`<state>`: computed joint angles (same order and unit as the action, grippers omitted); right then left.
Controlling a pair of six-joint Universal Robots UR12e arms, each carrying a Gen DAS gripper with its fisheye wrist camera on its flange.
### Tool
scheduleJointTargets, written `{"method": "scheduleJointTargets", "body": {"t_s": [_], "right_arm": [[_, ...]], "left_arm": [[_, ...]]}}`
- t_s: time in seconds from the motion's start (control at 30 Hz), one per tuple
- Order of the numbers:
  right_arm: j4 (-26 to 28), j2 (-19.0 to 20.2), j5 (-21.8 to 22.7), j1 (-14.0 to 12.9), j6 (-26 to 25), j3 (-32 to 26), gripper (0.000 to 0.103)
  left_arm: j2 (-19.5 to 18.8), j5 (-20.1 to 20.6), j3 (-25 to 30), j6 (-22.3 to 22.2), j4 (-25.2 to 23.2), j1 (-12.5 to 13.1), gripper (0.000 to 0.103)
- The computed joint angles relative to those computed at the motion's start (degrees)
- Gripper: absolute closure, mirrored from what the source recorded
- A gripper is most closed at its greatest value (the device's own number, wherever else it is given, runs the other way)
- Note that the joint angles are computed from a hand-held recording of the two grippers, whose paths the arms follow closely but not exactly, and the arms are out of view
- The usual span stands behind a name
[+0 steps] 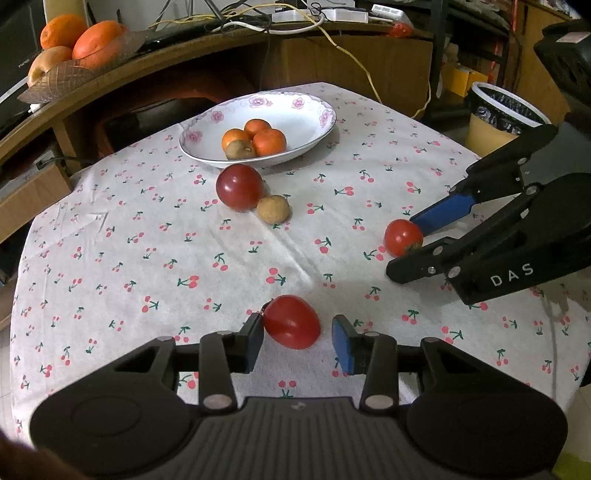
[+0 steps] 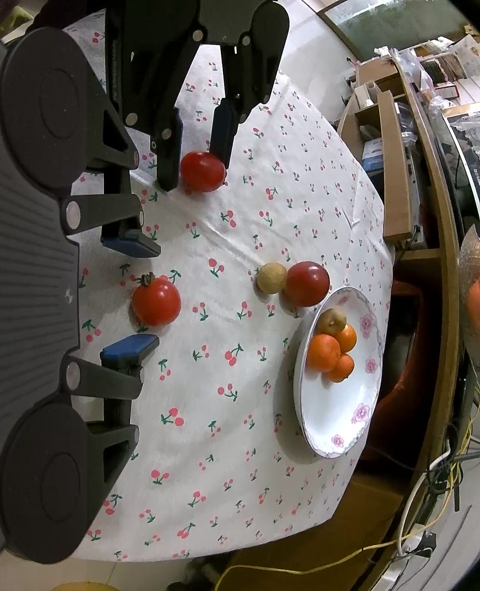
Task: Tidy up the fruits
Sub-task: 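Carry the held red tomatoes toward the white bowl with both grippers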
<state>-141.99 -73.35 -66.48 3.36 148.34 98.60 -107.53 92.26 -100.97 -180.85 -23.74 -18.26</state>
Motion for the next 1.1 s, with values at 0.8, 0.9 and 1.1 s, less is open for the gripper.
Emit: {"method": "scheduleJointTargets", "body": {"t_s": [0.8,0.9,1.1], "right_arm": [[-2.2,0.0,-0.1,0.2,1.9,-0.6,0.075],[-2.6,0.2,0.1,0.2,2.6,-0.9,0.075],[-3.3,0.7,1.0,0.2,3.9,-1.7,0.075]], "left_arm": [[-1.0,1.2,1.7,-1.3,2.7,-0.1,0.066],[-1.4,1.1,2.2,-1.5,3.3,0.0,0.066],[-2.3,1.0,3.6,-1.7,4.3,0.1,0.066]]}}
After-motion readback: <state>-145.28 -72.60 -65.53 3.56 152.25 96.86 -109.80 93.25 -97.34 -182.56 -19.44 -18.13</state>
